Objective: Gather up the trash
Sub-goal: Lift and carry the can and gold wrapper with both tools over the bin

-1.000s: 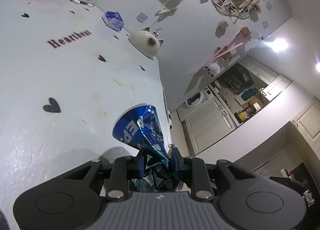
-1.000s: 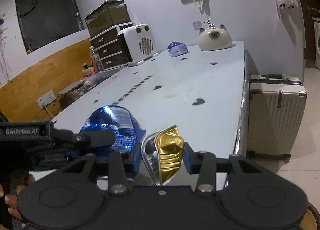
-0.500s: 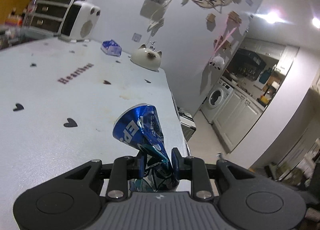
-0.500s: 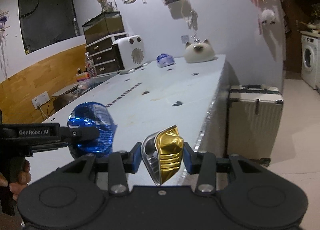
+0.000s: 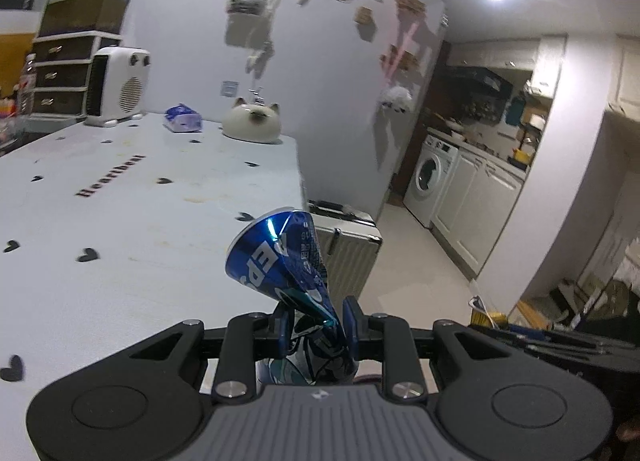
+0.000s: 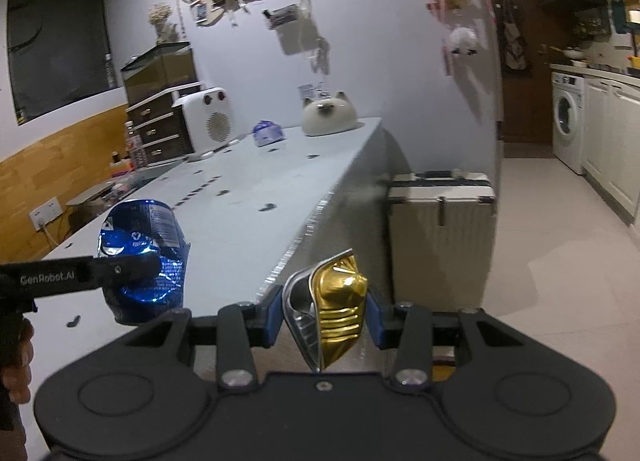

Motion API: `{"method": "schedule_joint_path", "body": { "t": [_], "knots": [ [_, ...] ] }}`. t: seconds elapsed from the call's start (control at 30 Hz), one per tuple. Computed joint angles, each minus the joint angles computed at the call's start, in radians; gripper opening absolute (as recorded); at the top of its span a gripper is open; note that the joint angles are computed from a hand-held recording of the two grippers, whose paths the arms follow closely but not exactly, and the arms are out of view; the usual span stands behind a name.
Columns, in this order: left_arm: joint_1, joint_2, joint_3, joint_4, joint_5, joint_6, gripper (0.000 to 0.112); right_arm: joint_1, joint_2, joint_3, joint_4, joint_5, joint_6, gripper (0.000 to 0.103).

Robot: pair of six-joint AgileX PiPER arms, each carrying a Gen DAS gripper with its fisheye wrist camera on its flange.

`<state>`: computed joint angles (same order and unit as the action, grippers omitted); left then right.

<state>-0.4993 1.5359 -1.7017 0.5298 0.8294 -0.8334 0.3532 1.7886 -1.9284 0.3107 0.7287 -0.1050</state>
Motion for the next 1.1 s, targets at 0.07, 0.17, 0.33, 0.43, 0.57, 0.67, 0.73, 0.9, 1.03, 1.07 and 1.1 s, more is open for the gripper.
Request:
{"method": "schedule_joint_path", "body": {
  "t": [0.07,0.17,0.33,0.43,0.57,0.67,0.73,0.9,1.03,1.07,1.1],
  "knots": [
    [-0.035,0.03,-0.023,0.025,0.014,-0.014,0.027,-0.029,-0.019,0.034,0.02,-0.007,-0.025,0.043],
    [-0.071,0.085,-0.076,0.019,0.029,-0.003,0.027,-0.07,-0.039,0.072,0.048,-0.016,-0.055,0.043],
    [-0.124,0.183,-0.182,0.018,0.062,0.021,0.027,-0.14,-0.065,0.136,0.108,-0.03,-0.113,0.043],
    [-0.147,0.261,-0.277,0.012,0.106,0.049,0.027,-0.177,-0.07,0.165,0.136,-0.033,-0.141,0.043],
    [-0.16,0.356,-0.373,-0.019,0.145,0.079,0.027,-0.223,-0.061,0.189,0.158,-0.023,-0.17,0.043],
    [-0.172,0.414,-0.409,-0.032,0.171,0.089,0.027,-0.251,-0.05,0.21,0.17,-0.018,-0.191,0.043],
    [-0.172,0.449,-0.422,-0.049,0.184,0.089,0.027,-0.266,-0.036,0.222,0.178,-0.015,-0.204,0.043],
    [-0.185,0.558,-0.478,-0.066,0.232,0.06,0.027,-0.3,0.002,0.263,0.219,-0.008,-0.245,0.043],
    [-0.189,0.69,-0.594,-0.111,0.3,0.085,0.027,-0.323,0.041,0.289,0.241,0.005,-0.266,0.043],
    [-0.188,0.717,-0.61,-0.12,0.308,0.091,0.027,-0.326,0.049,0.297,0.244,0.005,-0.27,0.043],
    [-0.187,0.745,-0.624,-0.13,0.313,0.099,0.027,-0.331,0.06,0.301,0.25,0.008,-0.273,0.043]
  ]
}}
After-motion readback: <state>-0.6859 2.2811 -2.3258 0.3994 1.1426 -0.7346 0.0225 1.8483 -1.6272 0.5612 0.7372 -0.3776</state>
